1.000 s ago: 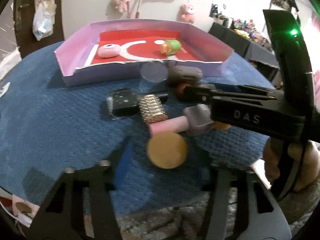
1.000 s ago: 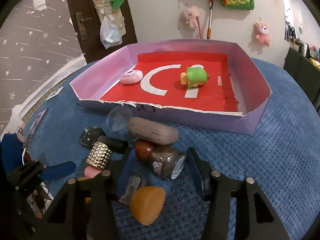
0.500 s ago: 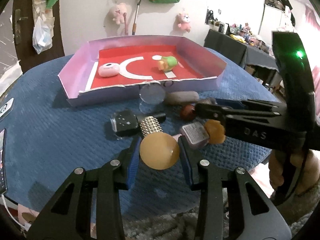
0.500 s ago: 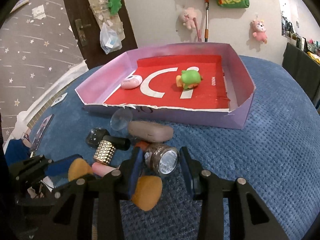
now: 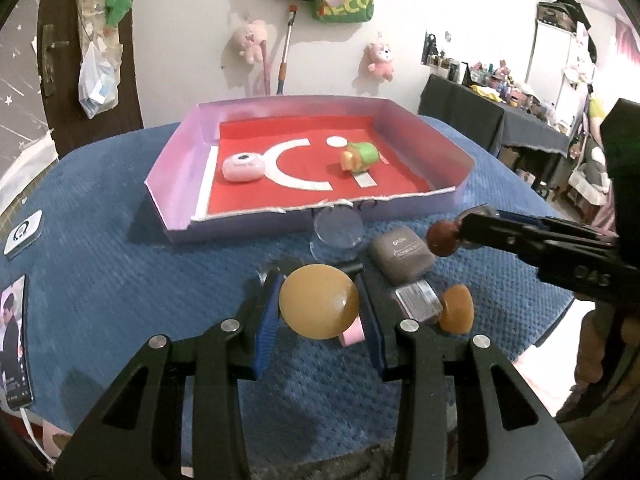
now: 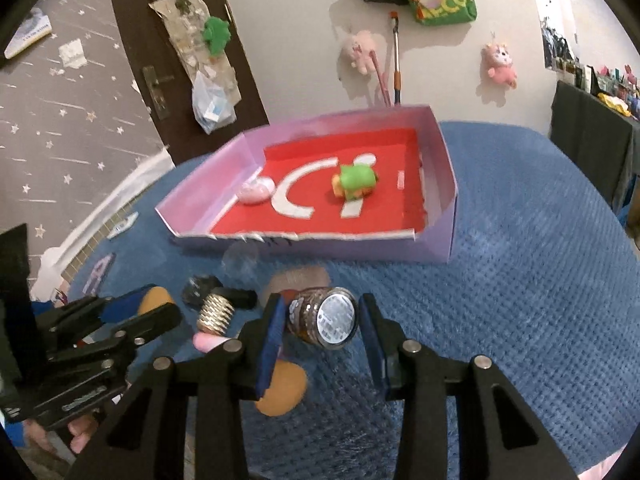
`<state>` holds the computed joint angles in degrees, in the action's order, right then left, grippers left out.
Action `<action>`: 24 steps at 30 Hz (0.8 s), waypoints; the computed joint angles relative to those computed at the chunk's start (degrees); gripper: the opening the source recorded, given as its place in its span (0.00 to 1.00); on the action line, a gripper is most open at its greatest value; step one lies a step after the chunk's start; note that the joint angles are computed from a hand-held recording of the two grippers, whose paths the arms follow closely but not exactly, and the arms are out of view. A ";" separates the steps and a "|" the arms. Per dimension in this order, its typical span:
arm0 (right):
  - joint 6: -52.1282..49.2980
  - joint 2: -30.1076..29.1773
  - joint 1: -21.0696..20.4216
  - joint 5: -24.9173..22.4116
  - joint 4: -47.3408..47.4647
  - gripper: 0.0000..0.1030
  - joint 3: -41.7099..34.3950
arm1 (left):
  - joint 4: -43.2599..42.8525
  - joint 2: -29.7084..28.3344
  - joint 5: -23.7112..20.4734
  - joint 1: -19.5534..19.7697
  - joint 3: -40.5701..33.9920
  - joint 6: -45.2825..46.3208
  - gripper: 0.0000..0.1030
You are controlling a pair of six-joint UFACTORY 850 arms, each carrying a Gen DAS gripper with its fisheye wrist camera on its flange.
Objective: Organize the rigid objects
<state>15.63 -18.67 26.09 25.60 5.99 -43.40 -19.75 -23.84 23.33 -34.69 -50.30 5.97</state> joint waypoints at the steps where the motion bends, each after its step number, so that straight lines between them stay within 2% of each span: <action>1: -0.01 0.56 0.08 0.30 -0.07 0.39 0.19 | 0.00 -0.12 0.01 0.12 -0.22 0.19 0.34; 5: -2.37 0.77 0.58 -0.07 1.69 0.39 -0.35 | 0.09 -0.93 -1.22 0.66 -1.57 0.62 0.34; 12: 0.04 0.23 0.40 -0.16 -1.09 0.39 -1.02 | -0.61 -1.68 -2.19 1.25 -3.38 2.48 0.34; 24: 1.12 -0.18 -0.29 -0.42 -3.13 0.39 -2.56 | 2.88 -3.20 -4.59 2.63 -7.10 -0.12 0.35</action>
